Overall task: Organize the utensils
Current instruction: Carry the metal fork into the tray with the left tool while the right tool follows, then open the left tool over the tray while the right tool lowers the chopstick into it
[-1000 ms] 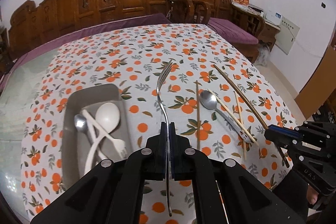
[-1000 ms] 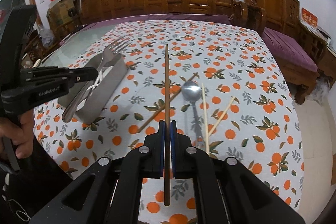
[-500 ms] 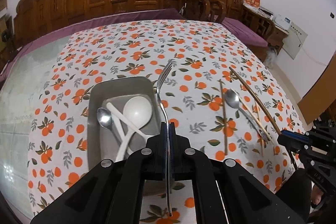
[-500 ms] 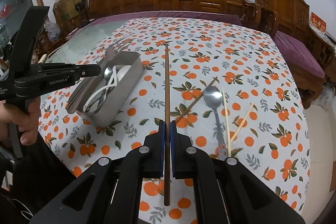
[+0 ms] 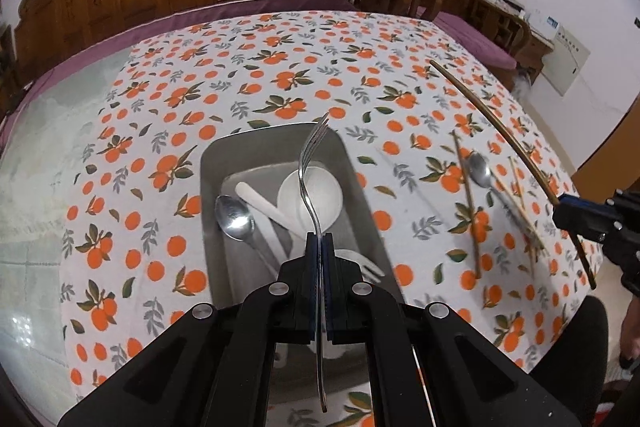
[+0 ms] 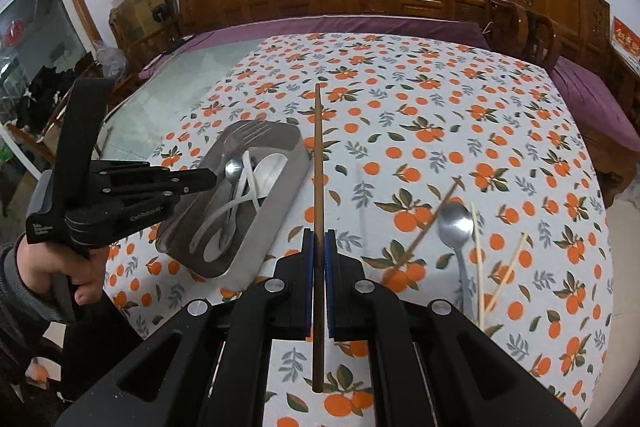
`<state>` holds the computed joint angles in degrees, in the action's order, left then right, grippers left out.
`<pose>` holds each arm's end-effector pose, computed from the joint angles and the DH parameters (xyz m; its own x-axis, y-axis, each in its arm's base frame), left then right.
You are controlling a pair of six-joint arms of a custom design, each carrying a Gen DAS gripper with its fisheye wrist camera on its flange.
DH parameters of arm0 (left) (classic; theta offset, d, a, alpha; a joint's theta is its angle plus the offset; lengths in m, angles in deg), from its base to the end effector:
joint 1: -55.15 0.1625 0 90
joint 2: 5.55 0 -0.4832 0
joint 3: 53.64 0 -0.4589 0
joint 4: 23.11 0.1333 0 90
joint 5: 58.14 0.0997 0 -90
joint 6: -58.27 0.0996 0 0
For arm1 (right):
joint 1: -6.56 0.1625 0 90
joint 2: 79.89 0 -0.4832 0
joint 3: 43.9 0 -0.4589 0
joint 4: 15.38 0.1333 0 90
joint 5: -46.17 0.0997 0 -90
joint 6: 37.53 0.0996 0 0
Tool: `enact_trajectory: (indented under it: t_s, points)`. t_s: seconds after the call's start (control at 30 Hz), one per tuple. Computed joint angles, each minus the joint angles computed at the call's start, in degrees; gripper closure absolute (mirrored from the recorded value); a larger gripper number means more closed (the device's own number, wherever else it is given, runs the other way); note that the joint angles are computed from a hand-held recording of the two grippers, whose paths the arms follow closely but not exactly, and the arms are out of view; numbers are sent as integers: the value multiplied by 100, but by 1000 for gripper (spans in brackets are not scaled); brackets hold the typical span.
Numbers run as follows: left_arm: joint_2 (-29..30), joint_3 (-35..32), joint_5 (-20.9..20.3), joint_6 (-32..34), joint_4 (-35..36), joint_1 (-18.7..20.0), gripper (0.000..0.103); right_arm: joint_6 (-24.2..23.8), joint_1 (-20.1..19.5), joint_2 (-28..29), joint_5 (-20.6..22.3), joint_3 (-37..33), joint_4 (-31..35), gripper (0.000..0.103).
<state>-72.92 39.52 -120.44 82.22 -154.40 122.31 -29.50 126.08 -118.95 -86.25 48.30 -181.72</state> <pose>-0.1135 -0.7321 0.3505 -0.6379 0.5700 -0.5179 0.6926 0.7186 -0.0624 0.4375 -0.6384 0.0715 -0.8290 -0.0195 0.5589 -0.3404 0.8105 -0.4767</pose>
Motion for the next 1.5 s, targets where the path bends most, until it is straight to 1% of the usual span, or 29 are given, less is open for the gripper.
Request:
enact_trajectory:
  t_s: [0.1, 0.2, 0.27, 0.5, 0.7, 0.93, 1.07, 1.3, 1.43, 1.5]
  points:
    - [87, -131, -50, 19, 95, 65, 101, -27, -41, 83, 84, -155, 133, 97]
    - [194, -201, 76, 32, 105, 113, 101, -53, -87, 174, 122, -305, 286, 97]
    - [241, -256, 68, -49, 184, 162, 101, -24, -113, 234, 163, -391, 359, 97]
    - [364, -383, 41, -226, 359, 309, 101, 6, -128, 417, 268, -589, 402, 97]
    - [338, -419, -31, -226, 268, 339, 100, 18, -99, 564, 322, -764, 495, 97]
    - [-72, -347, -167, -211, 91, 307, 100, -6, -53, 743, 517, -996, 507, 97]
    - [-287, -275, -133, -158, -75, 305, 99, 46, -63, 930, 642, -1213, 649, 97]
    - [-572, -210, -103, -144, -89, 332, 99, 332, -188, 1233, 964, -1550, 858, 97]
    - [-675, -169, -111, -126, -108, 338, 98, 535, -267, 1392, 1038, -1699, 984, 97]
    - [-712, -149, -115, -119, -131, 338, 96, 601, -290, 1446, 1030, -1761, 1054, 97]
